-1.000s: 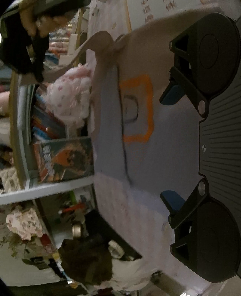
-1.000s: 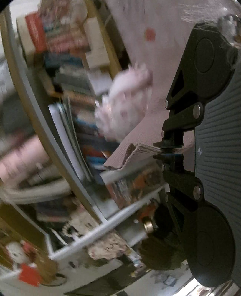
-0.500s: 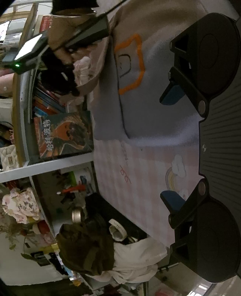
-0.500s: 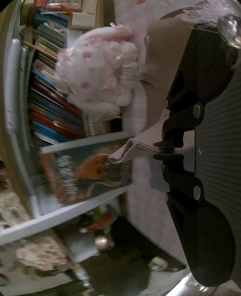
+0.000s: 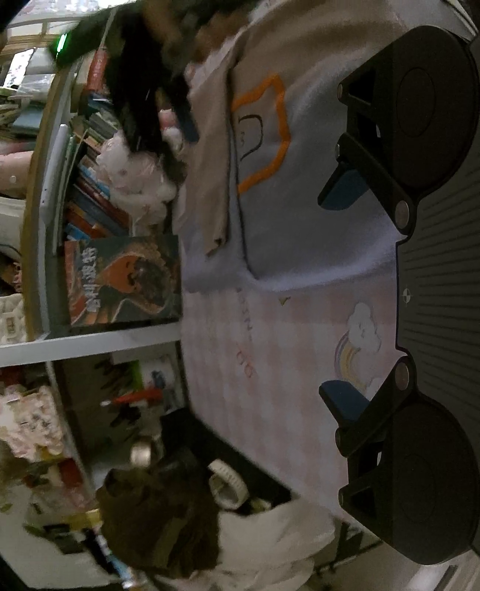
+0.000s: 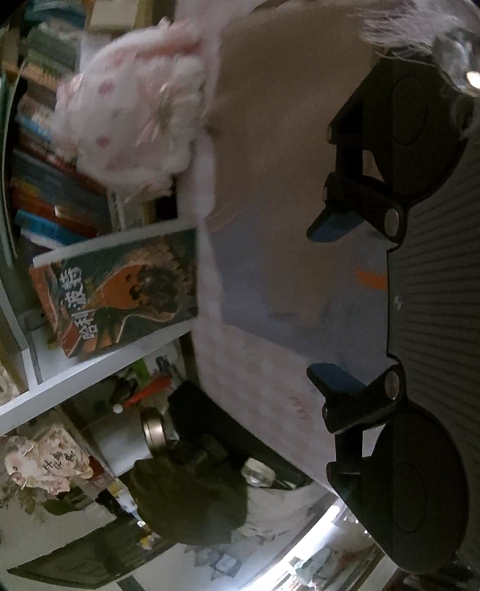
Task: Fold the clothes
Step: 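Grasp the beige sleeve cuff with the right gripper and fold it across the body, then grasp the lavender hem with the left gripper while the right gripper grasps the beige hem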
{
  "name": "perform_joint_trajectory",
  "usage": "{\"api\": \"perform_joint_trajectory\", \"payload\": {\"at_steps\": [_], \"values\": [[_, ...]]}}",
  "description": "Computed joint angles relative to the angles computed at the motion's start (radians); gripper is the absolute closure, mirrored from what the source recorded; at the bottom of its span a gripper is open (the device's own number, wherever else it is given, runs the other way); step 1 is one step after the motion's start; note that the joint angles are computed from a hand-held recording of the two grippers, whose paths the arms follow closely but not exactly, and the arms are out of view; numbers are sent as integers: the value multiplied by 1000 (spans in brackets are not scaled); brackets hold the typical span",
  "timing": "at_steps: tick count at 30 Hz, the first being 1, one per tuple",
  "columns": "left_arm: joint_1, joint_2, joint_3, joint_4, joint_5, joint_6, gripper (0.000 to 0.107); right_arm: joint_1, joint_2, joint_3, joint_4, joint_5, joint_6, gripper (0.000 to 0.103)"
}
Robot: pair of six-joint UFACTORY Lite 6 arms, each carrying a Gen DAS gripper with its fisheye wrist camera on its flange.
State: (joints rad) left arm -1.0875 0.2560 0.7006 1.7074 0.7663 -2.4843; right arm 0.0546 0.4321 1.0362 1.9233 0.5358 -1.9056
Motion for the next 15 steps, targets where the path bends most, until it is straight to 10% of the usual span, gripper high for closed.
{"api": "perform_joint_trajectory", "payload": {"at_steps": [8,15], "values": [[86,-19,-67,210,-127,-179,7,-167,-494,-600,246,-82,-354,32],[161,-51,-102,335,-267,-253,12,-490,-862,-908,-185,-127,-121,36]]}}
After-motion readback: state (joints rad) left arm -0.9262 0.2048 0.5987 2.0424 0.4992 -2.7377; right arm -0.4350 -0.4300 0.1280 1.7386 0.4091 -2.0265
